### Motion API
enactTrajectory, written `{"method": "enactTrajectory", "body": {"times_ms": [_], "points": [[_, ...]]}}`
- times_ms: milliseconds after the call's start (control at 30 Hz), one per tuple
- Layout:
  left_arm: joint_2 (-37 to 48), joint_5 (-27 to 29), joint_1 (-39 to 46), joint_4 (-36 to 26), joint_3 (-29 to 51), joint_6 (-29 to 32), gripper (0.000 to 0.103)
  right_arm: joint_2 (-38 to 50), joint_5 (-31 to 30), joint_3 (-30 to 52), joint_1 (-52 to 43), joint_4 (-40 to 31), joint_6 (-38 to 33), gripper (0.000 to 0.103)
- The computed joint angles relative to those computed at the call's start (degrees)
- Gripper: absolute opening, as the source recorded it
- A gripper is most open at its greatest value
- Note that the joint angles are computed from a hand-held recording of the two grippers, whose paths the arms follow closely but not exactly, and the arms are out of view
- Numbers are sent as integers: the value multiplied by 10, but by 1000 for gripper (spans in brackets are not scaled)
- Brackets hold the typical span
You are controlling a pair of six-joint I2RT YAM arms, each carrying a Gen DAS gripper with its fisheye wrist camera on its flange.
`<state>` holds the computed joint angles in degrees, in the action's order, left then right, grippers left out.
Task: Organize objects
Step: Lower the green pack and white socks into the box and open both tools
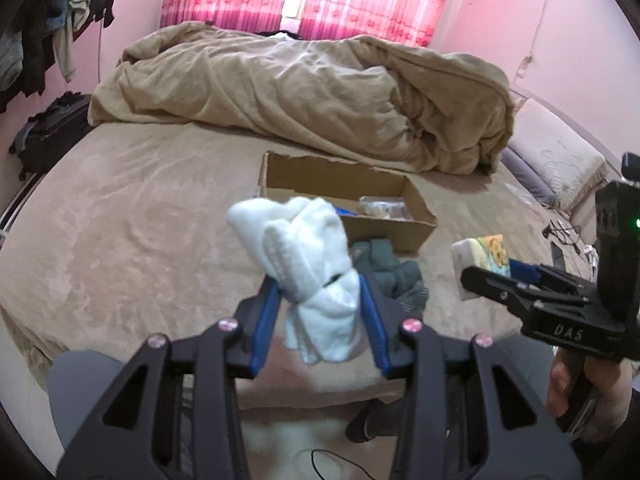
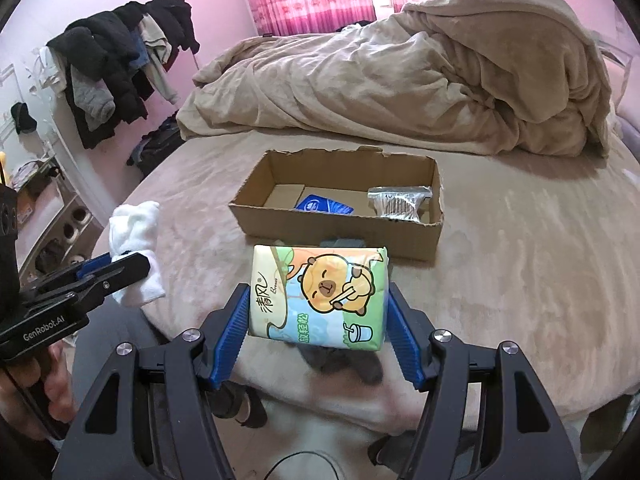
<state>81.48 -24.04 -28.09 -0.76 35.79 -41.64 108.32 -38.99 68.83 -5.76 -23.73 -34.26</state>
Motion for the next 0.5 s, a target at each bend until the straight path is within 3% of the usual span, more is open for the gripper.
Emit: {"method": "enactTrajectory", "body": {"times_ms": [233,500], "points": [[-20,-16,-14,-18,25,25,41,-40,-29,13,-10,-28,4,68],[14,14,34,-3,96,102,41,-37,-27,51,10,-5,46,68]]}}
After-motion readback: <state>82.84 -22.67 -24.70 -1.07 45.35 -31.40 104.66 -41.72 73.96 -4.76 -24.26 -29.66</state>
